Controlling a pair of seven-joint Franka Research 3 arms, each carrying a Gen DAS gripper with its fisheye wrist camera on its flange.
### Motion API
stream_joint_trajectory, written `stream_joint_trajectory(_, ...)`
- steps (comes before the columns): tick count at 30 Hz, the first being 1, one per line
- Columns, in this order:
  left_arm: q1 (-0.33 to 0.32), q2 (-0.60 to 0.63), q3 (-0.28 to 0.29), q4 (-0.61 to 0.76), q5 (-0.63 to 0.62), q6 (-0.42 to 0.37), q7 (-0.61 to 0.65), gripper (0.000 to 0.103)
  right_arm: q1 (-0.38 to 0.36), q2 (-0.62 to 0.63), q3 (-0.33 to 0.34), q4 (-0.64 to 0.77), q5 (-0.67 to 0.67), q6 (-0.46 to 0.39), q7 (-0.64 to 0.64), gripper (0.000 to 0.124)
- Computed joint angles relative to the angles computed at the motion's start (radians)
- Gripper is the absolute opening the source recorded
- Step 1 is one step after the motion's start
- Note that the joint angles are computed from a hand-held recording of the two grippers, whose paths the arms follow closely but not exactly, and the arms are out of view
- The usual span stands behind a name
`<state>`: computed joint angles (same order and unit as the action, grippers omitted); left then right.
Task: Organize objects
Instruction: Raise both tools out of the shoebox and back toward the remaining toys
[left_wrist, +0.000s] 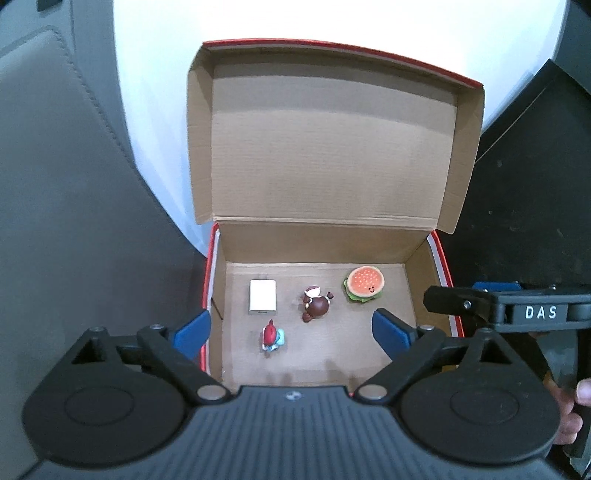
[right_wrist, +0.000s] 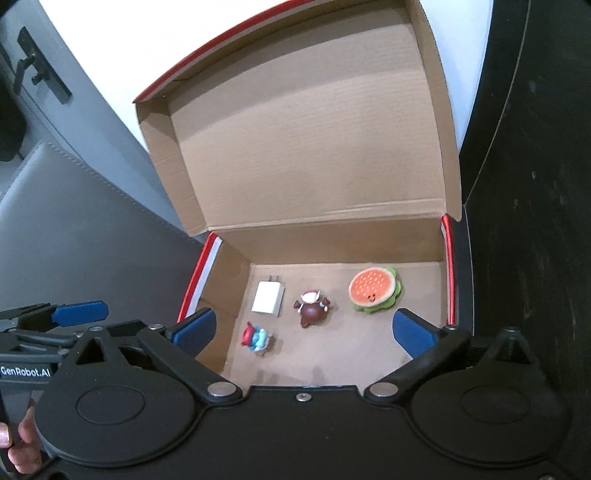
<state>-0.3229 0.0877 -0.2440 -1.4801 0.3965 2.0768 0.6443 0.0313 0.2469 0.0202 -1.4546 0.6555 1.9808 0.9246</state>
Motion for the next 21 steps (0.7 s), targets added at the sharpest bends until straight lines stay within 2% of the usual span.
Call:
stream_joint_trajectory(13,-0.013,-0.092,-0.027,-0.066,0.038,-0.02,-0.076,0.1,-0.009,-0.134,-0.026,-0.15,0.079,0.002,-0.044,0.103)
stream_joint_trajectory(21,-0.018,-0.147,-0.048,-0.118,0.057,-0.004,-0.137,0.103,-0.007,-0.213,-0.054,-0.237,0.12,-0.007,-0.064,0.103)
